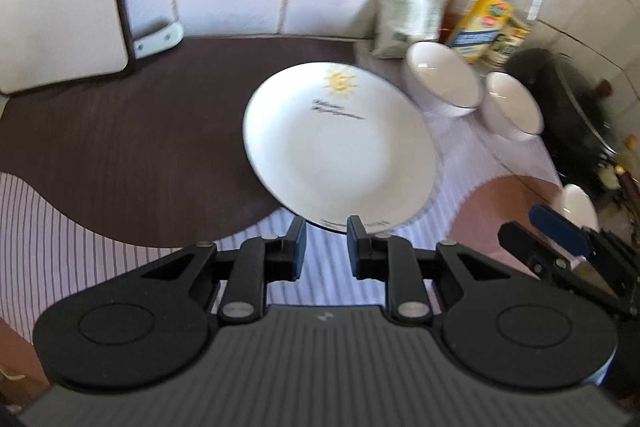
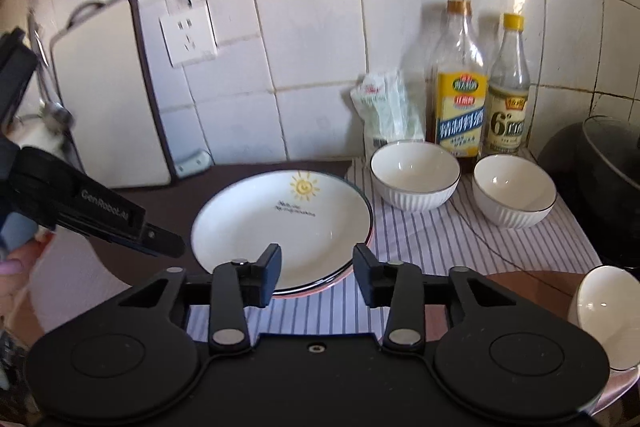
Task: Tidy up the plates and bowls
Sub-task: 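Move the right gripper to the white ribbed bowl beside the stove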
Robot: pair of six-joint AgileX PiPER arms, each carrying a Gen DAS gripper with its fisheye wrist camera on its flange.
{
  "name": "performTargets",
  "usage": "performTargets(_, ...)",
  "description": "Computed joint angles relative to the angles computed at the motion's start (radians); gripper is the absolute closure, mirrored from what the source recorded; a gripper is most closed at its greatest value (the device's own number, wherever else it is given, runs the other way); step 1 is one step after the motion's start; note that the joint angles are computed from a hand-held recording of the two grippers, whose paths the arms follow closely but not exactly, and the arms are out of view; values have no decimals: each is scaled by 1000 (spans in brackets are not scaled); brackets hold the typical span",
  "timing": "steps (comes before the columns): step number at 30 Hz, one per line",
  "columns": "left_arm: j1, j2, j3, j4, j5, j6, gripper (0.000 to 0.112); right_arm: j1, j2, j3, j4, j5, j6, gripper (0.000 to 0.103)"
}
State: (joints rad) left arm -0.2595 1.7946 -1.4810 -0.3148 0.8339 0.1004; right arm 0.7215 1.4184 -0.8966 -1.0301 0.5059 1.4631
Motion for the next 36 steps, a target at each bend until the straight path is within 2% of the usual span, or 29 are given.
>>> performTargets(2, -22, -46, 8, 6, 21, -2, 80, 11, -64, 20, 41, 20, -49, 53)
performTargets(6, -90, -93, -10, 44, 77, -25, 76, 41, -192, 67, 105, 88, -141, 50)
performTargets(12, -194, -134, -11, 59, 114, -51, 69, 133, -378, 138, 131, 254, -198, 41)
performTargets(15, -253, -137, -1, 73, 99, -73, 66, 155, -474, 200, 130, 271, -214, 41)
performTargets(19, -326, -126, 10, 86, 59, -87, 66, 226, -551, 272, 83, 362, -161, 40)
performTargets(24, -404, -72, -7, 72, 12, -116, 65, 241, -650, 389, 31, 409, -67, 33)
performTargets(27, -441, -33, -12, 48, -42, -130, 64, 149, -688, 465, 17, 354, -41, 32)
performTargets(30, -476, 16, -11, 39, -130, -183, 63, -67, -700, 548, -1, 170, -22, 31)
performTargets(31, -481, 31, -13, 30, -149, -190, 63, -112, -693, 572, -25, 131, 10, 31)
performTargets(33, -496, 77, -43, 24, -165, -219, 63, -214, -668, 626, -105, 38, 91, 31)
performTargets(36, -510, 143, -96, 10, -171, -230, 63, -294, -616, 685, -269, -30, 244, 28)
